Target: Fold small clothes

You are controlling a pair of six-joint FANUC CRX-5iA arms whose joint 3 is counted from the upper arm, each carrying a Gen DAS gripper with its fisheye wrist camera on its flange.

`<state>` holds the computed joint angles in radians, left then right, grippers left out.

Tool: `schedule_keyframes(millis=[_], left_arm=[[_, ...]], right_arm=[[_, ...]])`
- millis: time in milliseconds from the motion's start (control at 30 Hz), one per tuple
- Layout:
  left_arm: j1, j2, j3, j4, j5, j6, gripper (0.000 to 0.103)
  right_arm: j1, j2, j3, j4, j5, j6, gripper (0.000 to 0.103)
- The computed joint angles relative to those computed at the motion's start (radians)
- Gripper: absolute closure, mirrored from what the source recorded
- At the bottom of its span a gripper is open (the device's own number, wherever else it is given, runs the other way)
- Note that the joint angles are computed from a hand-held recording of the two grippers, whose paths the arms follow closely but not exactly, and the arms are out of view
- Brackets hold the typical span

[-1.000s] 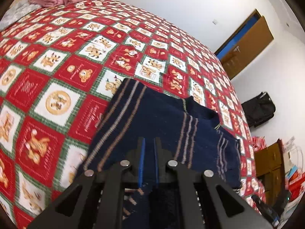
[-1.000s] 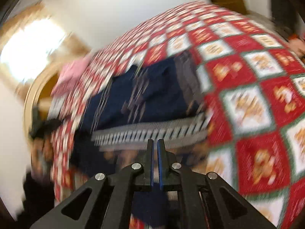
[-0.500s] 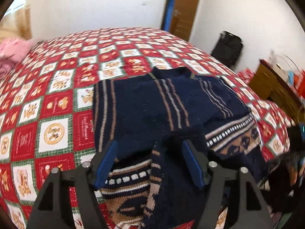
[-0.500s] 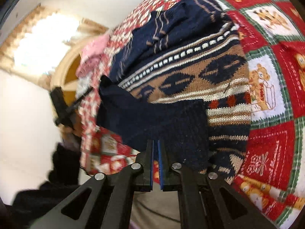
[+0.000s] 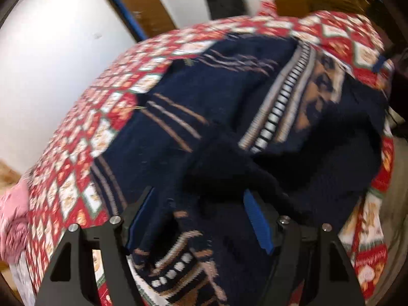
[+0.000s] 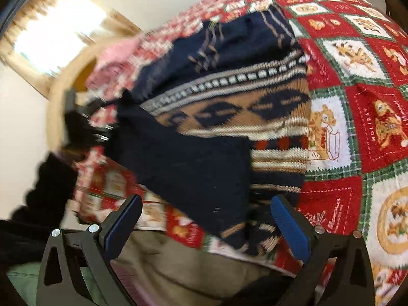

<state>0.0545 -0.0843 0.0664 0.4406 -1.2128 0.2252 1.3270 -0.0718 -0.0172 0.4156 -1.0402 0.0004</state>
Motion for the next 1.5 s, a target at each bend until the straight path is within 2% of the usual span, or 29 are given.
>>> schedule_keyframes(millis=[67, 133, 167, 200, 267, 300, 333, 433, 500, 600, 633, 767, 833, 967, 1000, 1033, 1067, 1100, 1133, 1200, 1233, 1267, 1300, 1333, 1367, 1433, 1467, 1500], left_arm=[[0.005, 0.009, 0.009, 0.013, -0.028, -0.013, 0.030], [0.016, 0.016, 0.013, 0.037, -0.047, -0.009, 0.030], [0.020, 0.021, 0.018, 0.047, -0.059, -0.002, 0.030], [0.029, 0.025, 0.018, 0.063, -0.072, 0.001, 0.028], [0.048, 0.029, 0.023, 0.085, -0.083, 0.012, 0.024], [0.053, 0.032, 0.026, 0.088, -0.089, 0.017, 0.024], [0.055, 0.038, 0.034, 0.087, -0.097, 0.023, 0.024], [0.050, 0.056, 0.054, 0.080, -0.110, 0.028, 0.024], [0.035, 0.062, 0.061, 0.066, -0.099, 0.011, 0.024], [0.029, 0.082, 0.071, 0.094, -0.105, 0.020, 0.024], [0.022, 0.100, 0.084, 0.103, -0.114, 0.048, 0.024], [0.003, 0.156, 0.125, 0.104, -0.129, 0.152, 0.024], [-0.005, 0.186, 0.156, 0.087, -0.151, 0.213, 0.024], [-0.004, 0.219, 0.175, 0.101, -0.176, 0.283, 0.024], [-0.003, 0.224, 0.175, 0.105, -0.181, 0.300, 0.023], [-0.005, 0.226, 0.171, 0.108, -0.176, 0.315, 0.023], [-0.006, 0.222, 0.162, 0.116, -0.166, 0.319, 0.022], [-0.007, 0.218, 0.151, 0.126, -0.159, 0.321, 0.022], [-0.009, 0.216, 0.146, 0.133, -0.160, 0.319, 0.022], [-0.020, 0.204, 0.134, 0.120, -0.146, 0.303, 0.023], [-0.031, 0.189, 0.123, 0.100, -0.127, 0.289, 0.025], [-0.034, 0.188, 0.125, 0.096, -0.125, 0.285, 0.031], [-0.035, 0.187, 0.127, 0.097, -0.129, 0.283, 0.044], [-0.037, 0.187, 0.132, 0.100, -0.137, 0.290, 0.052], [-0.039, 0.185, 0.137, 0.096, -0.138, 0.309, 0.066], [-0.031, 0.186, 0.144, 0.109, -0.145, 0.340, 0.079], [-0.021, 0.182, 0.138, 0.127, -0.146, 0.351, 0.094], [0.005, 0.183, 0.131, 0.182, -0.166, 0.369, 0.094]], right_arm=[[-0.017, 0.046, 0.045, -0.031, -0.041, 0.076, 0.006], [-0.036, 0.091, 0.086, -0.070, -0.054, 0.162, 0.020], [-0.043, 0.117, 0.117, -0.104, -0.069, 0.210, 0.023], [-0.055, 0.167, 0.181, -0.155, -0.128, 0.285, 0.029], [-0.064, 0.245, 0.273, -0.196, -0.232, 0.392, 0.048], [-0.059, 0.271, 0.306, -0.194, -0.276, 0.437, 0.072], [-0.059, 0.280, 0.326, -0.201, -0.295, 0.470, 0.084], [-0.067, 0.206, 0.268, -0.144, -0.216, 0.415, 0.090], [-0.080, 0.101, 0.138, -0.004, -0.105, 0.230, 0.093], [-0.139, -0.046, -0.071, 0.097, 0.100, -0.044, 0.093], [-0.156, -0.058, -0.101, 0.098, 0.119, -0.080, 0.093], [-0.193, -0.018, -0.110, -0.012, 0.192, -0.051, 0.093], [-0.187, -0.025, -0.138, 0.034, 0.221, -0.097, 0.092], [-0.183, -0.110, -0.217, 0.028, 0.268, -0.177, 0.084], [-0.183, -0.124, -0.227, 0.028, 0.273, -0.196, 0.077], [-0.177, -0.121, -0.230, 0.044, 0.273, -0.215, 0.064], [-0.166, -0.133, -0.245, 0.083, 0.271, -0.246, 0.056], [-0.159, -0.144, -0.249, 0.114, 0.265, -0.263, 0.041], [-0.154, -0.147, -0.253, 0.143, 0.264, -0.284, 0.032], [-0.135, -0.157, -0.252, 0.188, 0.231, -0.312, 0.032], [-0.133, -0.145, -0.227, 0.176, 0.203, -0.283, 0.032], [-0.128, -0.128, -0.198, 0.164, 0.169, -0.250, 0.032], [-0.122, -0.109, -0.169, 0.160, 0.121, -0.217, 0.032], [-0.118, -0.090, -0.150, 0.171, 0.094, -0.215, 0.032], [-0.115, -0.082, -0.146, 0.186, 0.071, -0.221, 0.032], [-0.109, -0.076, -0.144, 0.210, 0.035, -0.232, 0.032], [-0.106, -0.080, -0.150, 0.218, 0.033, -0.233, 0.032], [-0.103, -0.079, -0.149, 0.222, 0.030, -0.230, 0.032]])
